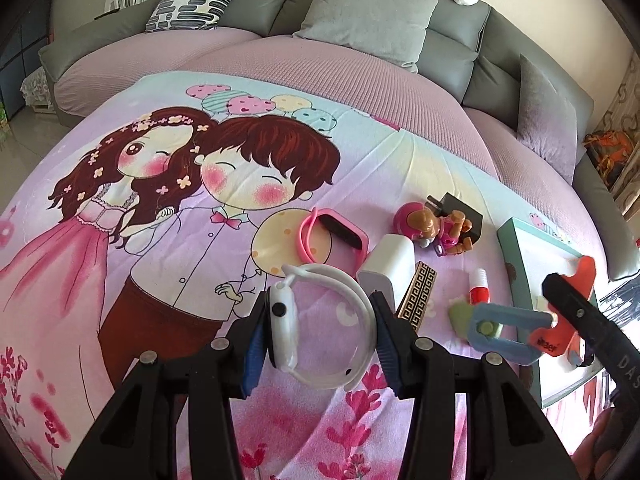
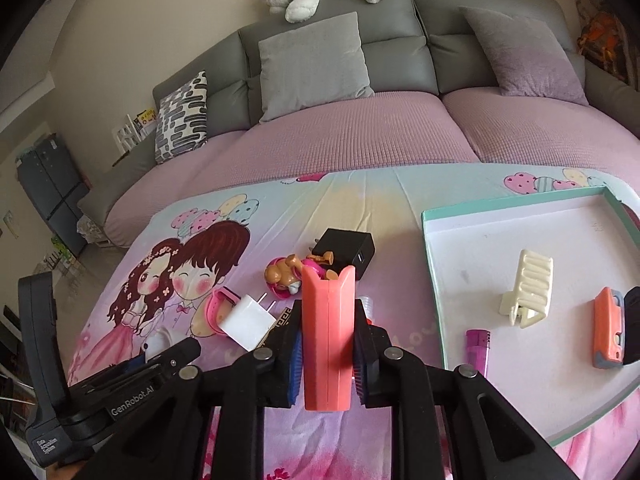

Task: Organize rigid objects
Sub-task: 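Carry the smartwatch and pink-and-green tube over the teal tray with both tools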

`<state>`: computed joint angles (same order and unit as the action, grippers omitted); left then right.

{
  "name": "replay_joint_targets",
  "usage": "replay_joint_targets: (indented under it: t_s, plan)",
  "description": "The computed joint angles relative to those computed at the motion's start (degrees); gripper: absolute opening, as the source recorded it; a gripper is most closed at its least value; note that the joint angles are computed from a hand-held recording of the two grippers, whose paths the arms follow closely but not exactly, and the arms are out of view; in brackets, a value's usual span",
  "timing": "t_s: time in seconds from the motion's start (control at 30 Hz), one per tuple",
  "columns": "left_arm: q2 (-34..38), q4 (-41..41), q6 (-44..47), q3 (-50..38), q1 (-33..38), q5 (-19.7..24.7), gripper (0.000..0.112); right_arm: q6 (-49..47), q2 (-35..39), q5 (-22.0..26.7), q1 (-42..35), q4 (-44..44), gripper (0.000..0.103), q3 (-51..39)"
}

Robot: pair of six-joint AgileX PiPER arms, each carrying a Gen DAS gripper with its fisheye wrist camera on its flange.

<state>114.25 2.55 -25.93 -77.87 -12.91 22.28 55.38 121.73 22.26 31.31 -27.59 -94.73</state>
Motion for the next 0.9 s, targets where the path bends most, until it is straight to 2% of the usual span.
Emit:
replay_joint_targets:
  t_s: [0.27,0.5,0.63,0.73,0.9]
  plan:
    - [-1.2,1.9,-0.9,-0.3,-1.1,-0.2,0.049,10.8,-5.1,-3.3,-0.5,-10.7,0.022,5.6]
    - [-1.4,5.4,-3.6,-1.8,-3.6,0.5,0.049,19.8,-9.4,-8.2,-2.7,-18.7,0.022,11.2]
    - [-1.4,7.1,-4.7,-3.2,-5.4,1.3,0.049,30.4,-12.4,-10.3,-3.8,-29.7,0.022,14.7]
    - [-1.4,5.3,-2.6,-4.3,-6.6,1.1,0.049,39.6,-14.5,-11.7,-5.1,-38.6,0.022,17.2]
    - [0.2,7.6,-3.9,-8.5,-9.6,3.4,0.050,52.6,-17.8,-11.2,-7.2,-51.5,0.022,20.9]
